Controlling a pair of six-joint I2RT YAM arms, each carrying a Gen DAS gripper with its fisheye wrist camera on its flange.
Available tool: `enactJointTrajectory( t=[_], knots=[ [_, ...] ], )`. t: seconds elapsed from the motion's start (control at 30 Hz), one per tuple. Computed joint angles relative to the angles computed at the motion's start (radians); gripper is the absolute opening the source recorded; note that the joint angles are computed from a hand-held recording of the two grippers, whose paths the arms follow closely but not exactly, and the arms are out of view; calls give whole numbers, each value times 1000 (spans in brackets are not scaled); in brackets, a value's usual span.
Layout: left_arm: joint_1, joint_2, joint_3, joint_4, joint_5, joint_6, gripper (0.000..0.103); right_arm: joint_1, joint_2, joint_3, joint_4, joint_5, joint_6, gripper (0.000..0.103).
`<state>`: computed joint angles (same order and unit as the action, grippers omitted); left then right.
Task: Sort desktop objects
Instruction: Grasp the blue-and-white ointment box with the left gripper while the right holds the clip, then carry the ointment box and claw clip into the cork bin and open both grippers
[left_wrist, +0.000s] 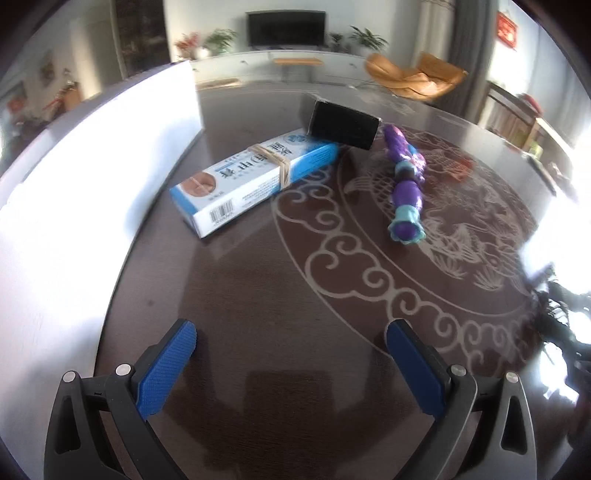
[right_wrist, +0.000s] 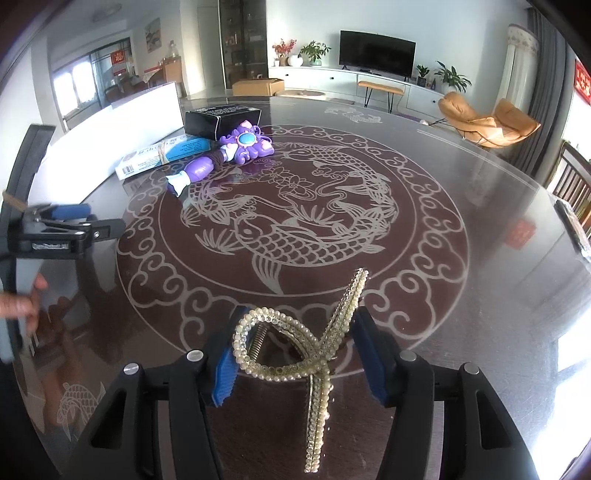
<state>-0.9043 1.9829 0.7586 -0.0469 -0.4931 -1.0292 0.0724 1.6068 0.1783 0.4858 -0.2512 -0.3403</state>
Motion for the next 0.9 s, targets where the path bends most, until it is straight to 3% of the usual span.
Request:
enactJointTrajectory(
  t=[0.17, 0.3, 0.5, 0.63, 0.7, 0.73, 0.77, 0.9],
  knots=[
    [123, -105, 14, -77, 49, 203, 103, 3, -2, 0, -1, 1, 3, 58],
    [273, 3, 200, -169, 151, 400, 103, 5, -1, 1, -1, 1, 5, 58],
    [382, 149, 367, -179, 180, 486, 103, 4, 0, 1, -1, -2, 5, 58],
    [411, 164, 342, -80, 255, 523, 103, 3, -2, 0, -2, -2, 4, 58],
    [388, 139, 288, -10, 244, 564, 89, 3, 2, 0, 1, -2, 4, 58],
    [365, 112, 249, 27, 221, 567, 59, 3, 0, 0, 0, -3, 4, 58],
    [345, 94, 231, 29, 195, 550, 44, 3, -1, 0, -1, -2, 4, 58],
    [202, 38, 136, 5, 44, 419, 44, -1, 5, 2, 1, -7, 3, 58]
  ],
)
